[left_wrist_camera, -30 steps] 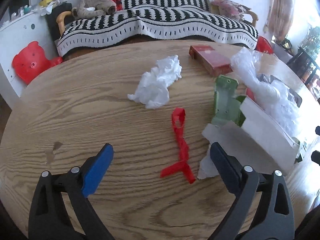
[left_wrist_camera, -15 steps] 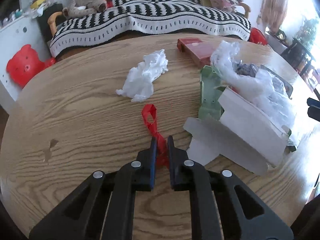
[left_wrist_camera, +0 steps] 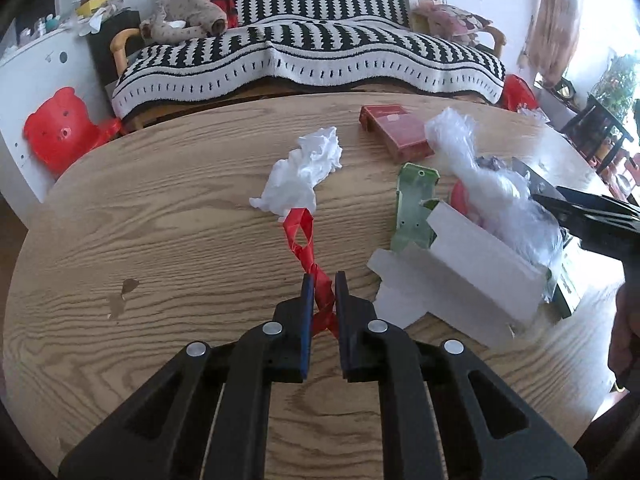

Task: Collect trash
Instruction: 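Grasp the red ribbon with the left tool while the right tool grasps the pill blister pack, then carry ribbon and blister pack to the black bin and release both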

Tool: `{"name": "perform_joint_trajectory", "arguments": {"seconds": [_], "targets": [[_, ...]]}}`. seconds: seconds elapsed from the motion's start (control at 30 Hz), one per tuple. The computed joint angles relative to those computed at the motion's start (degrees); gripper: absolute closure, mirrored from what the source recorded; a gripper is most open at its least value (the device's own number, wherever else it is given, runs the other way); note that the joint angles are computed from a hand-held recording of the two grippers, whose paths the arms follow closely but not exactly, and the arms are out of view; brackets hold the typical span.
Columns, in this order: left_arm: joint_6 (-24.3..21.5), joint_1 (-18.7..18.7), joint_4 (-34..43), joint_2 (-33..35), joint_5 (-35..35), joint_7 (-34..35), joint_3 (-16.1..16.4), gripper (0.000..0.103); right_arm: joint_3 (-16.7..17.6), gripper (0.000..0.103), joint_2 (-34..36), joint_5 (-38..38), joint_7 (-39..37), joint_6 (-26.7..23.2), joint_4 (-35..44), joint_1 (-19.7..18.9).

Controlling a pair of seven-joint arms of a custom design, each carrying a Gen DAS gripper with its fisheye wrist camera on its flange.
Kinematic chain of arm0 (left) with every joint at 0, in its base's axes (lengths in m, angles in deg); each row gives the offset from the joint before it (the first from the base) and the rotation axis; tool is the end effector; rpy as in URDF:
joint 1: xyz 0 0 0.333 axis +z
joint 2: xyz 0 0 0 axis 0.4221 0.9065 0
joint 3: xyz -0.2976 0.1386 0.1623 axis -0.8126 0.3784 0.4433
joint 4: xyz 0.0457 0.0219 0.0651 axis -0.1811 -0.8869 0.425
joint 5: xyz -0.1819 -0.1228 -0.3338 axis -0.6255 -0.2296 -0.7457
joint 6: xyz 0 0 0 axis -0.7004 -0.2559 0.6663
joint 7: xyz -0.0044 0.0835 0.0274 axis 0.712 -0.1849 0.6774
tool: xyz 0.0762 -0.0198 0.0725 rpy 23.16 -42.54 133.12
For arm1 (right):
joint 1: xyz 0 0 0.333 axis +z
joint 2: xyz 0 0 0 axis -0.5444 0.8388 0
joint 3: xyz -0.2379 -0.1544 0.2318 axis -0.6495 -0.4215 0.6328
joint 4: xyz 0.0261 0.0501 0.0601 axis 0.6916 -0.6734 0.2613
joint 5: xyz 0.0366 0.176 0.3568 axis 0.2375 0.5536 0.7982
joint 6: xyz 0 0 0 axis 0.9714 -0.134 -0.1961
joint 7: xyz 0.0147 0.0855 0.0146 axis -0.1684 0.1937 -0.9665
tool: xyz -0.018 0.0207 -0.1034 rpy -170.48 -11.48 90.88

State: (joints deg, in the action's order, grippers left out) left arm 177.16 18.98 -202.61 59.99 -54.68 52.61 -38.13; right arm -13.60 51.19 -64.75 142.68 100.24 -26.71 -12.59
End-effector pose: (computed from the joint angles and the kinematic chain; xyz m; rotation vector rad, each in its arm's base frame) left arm 0.5624 -0.1597 0.5891 -1.5740 2.1377 -0.7506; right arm 0.5474 0.2774 0.6019 -1.7646 1.8439 -0.5124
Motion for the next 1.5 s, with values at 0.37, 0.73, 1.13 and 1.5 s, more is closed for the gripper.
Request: {"name": "perform_joint_trajectory", "arguments": {"seconds": [0.37,0.73,1.13,1.5], "targets": [[-0.03,-0.35,0.36,-0.65,-1.28,1.15,-0.09,0.093,-0.32,0.072,-3.08,-3.24,2.65,2.88,-3.46,-0.83],[0.36,-2.53,2.11,-2.44,-4.43,0.66,-1.58,0.093,0.64,0.072,-13.19,-4.31,5.01,5.65,-10.95,-3.32],[-1.02,-11.48,8.44,0.56,-7.01,1.57,-6.94,0.093,-1.21,0.072,-35.35,-3.31,5.09,-0.44,-25.77,-9.99],[-0.77,-23.26,16.24,8.86,-7.39,2.82,-12.28,0.093,-6.3,0.072,-61.39,-2.89,1.63,-14.44,-39.2,-19.43]]}}
